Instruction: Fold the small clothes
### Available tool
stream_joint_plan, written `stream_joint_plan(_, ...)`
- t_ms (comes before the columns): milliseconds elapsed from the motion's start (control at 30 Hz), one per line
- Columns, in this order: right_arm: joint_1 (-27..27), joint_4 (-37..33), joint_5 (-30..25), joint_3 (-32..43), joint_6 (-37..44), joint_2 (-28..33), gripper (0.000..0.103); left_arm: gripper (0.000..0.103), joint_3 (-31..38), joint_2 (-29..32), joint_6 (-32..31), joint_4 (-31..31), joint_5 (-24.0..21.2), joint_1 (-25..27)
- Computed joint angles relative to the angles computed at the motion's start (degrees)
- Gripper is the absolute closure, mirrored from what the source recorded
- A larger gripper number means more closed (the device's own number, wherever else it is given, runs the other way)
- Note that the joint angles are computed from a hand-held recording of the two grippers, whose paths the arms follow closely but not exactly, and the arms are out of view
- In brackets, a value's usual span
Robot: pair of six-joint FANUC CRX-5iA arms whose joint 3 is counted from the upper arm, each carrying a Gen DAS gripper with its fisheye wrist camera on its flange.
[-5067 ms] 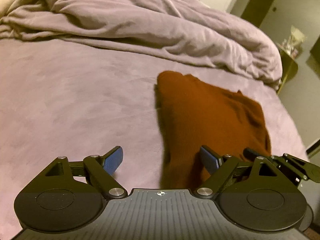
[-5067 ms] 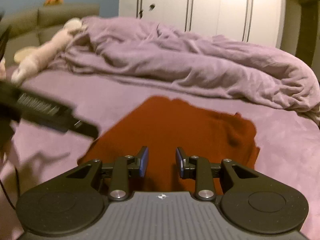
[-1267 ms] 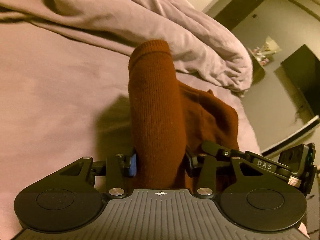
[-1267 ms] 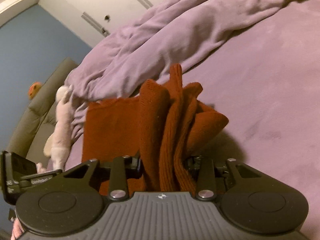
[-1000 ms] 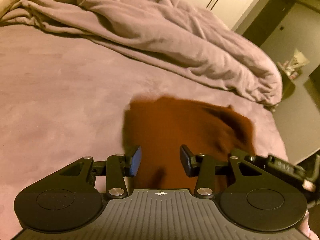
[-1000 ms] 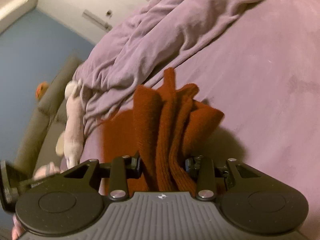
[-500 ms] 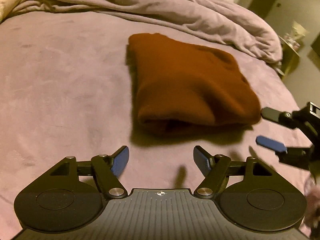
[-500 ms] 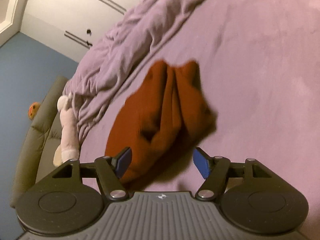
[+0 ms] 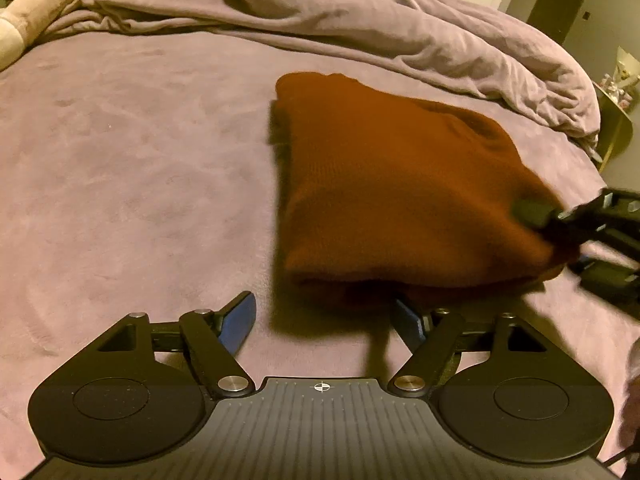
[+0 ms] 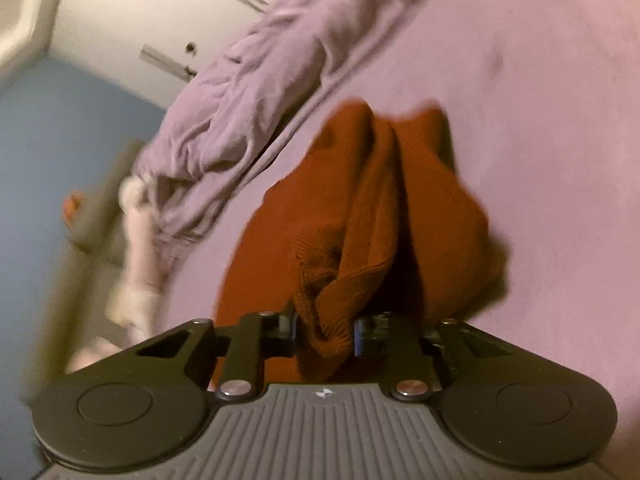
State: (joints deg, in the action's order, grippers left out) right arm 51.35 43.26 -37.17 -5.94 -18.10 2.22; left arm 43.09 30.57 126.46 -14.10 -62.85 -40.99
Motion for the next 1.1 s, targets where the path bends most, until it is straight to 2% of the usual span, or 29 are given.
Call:
stream_joint_plan(67, 1.14, 5.42, -5.42, -0.09, -0.43, -0.12, 0.082, 0.024, -0.78, -0.53, 0.71, -0.15, 0.05, 0.12)
stream_joint_plan(100, 1.77, 6.00, -8.96, 0.60, 1.43, 0.37, 0.082, 0.024, -1.61, -0.93, 1.06, 0.46, 0.66, 0.38)
stream_joint_plan(167, 2.46, 2.88, -15.38, 3.37, 9.03, 2.60, 0.081, 0.024, -2.17, -1.18, 1.27, 1.18, 1.02, 0.61)
stream_joint_plan(200, 2.41, 0.52, -16.24, 4.01, 12.73, 3.26, 0.079, 0.024, -2.12, -1.19, 0.89, 1.42, 0.83, 0.67)
stream_joint_plan(267, 2.41, 0.74, -14.65, 2.24, 13.36, 1.98, 0.076, 0.024, -3.08, -2.05, -0.07, 2.35, 0.72, 0.97)
stream_joint_plan(400, 3.56, 4.76, -16.12, -0.18, 10.54, -1.52, 0.053, 0.024, -6.42, -5.57, -0.60, 4.65, 1.21, 1.97)
stream_joint_plan(500, 5.10, 8.89, -21.07, -0.03, 10.35, -1.87, 0.053, 0.019, -6.75, -7.53, 0.80, 2.54, 2.57, 1.53)
stream_joint_plan(600, 5.17, 10.37, -20.79, 1.58, 13.16, -0.63, 0.053, 0.016, -2.63, -5.79, 1.37, -0.20, 2.19, 0.78)
stream_joint_plan(733, 4.76, 4.98, -18.45, 7.72, 24.26, 3.95, 0.053, 0.016, 9.55, 1.48, 1.02, -4.12, -2.99, -0.45)
stream_joint_plan(867, 5.82, 4.32, -20.98, 11.40, 33.13, 7.78, 0.053, 0.014, 19.68, 8.55, -2.72, -6.73, -9.36, -1.42)
stream_joint_plan(933, 5.86, 2.21, -24.88, 13.85, 35.98, 9.62, 0.053, 0.012, 18.79, 9.16, -3.73, -5.32, -8.69, -0.83)
stream_joint_plan(967, 5.72, 1.05, -27.75, 15.19, 37.41, 10.76, 0.053, 0.008, 18.87, 9.61, -4.12, -6.08, -8.99, -1.02)
stream_joint_plan(1033, 4.63, -0.47, -25.71, 12.86, 35.62, 9.32, 0.053, 0.006, 15.69, 8.29, -3.97, -8.07, -6.45, -1.78)
stream_joint_plan(1100, 4.31, -1.12, -25.35, 12.21, 35.05, 8.43, 0.053, 0.006, 15.30, 7.96, -4.48, -9.99, -6.24, -2.65)
